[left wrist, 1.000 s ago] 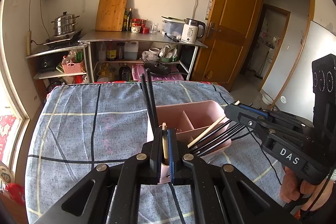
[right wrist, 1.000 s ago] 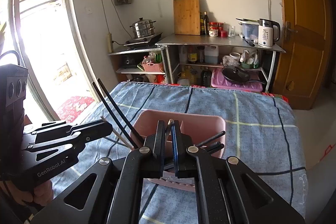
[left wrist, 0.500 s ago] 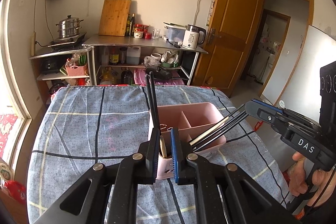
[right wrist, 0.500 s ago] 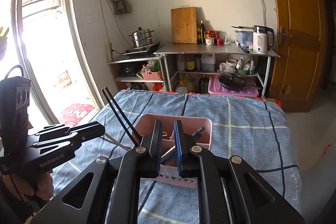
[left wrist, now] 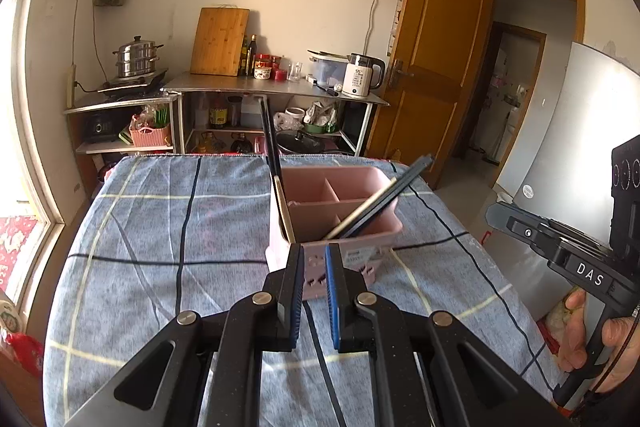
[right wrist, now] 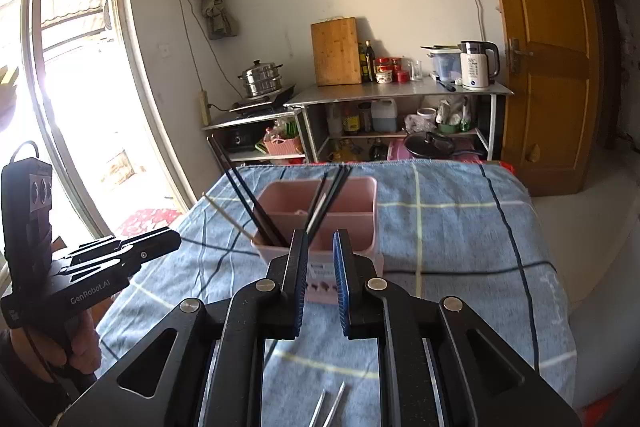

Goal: Organize utensils
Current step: 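Open both tools to drop the wooden chopsticks into the basket, then close the left tool on a metal chopstick while the right tool grasps another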

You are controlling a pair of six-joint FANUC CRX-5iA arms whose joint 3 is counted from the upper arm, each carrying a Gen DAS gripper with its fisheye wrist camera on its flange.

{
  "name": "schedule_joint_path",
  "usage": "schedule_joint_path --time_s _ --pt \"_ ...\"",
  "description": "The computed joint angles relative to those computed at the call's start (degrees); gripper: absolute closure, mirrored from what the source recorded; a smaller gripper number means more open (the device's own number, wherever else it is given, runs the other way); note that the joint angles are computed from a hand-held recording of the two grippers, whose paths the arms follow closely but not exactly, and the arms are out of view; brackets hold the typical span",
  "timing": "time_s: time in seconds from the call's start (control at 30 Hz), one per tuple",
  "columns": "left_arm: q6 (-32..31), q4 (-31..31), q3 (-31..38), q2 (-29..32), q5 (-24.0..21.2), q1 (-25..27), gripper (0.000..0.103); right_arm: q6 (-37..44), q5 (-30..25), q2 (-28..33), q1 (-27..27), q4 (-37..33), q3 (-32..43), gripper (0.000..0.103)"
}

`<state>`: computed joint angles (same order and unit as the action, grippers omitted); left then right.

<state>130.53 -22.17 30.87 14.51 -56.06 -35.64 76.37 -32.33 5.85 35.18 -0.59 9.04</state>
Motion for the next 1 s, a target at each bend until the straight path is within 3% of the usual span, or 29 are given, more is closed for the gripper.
schedule_joint_path --time_s 0.57,1.0 --pt "7.92 -4.47 -8.17 -5.06 -0.05 -8.68 0.093 -5.58 0.60 -12.59 3.62 5.09 -17.03 0.089" --pt "7.63 -2.47 -10.63 -5.21 1.10 -9.00 0.093 -6.21 -2.20 -12.21 3.57 4.08 -19.13 0.089"
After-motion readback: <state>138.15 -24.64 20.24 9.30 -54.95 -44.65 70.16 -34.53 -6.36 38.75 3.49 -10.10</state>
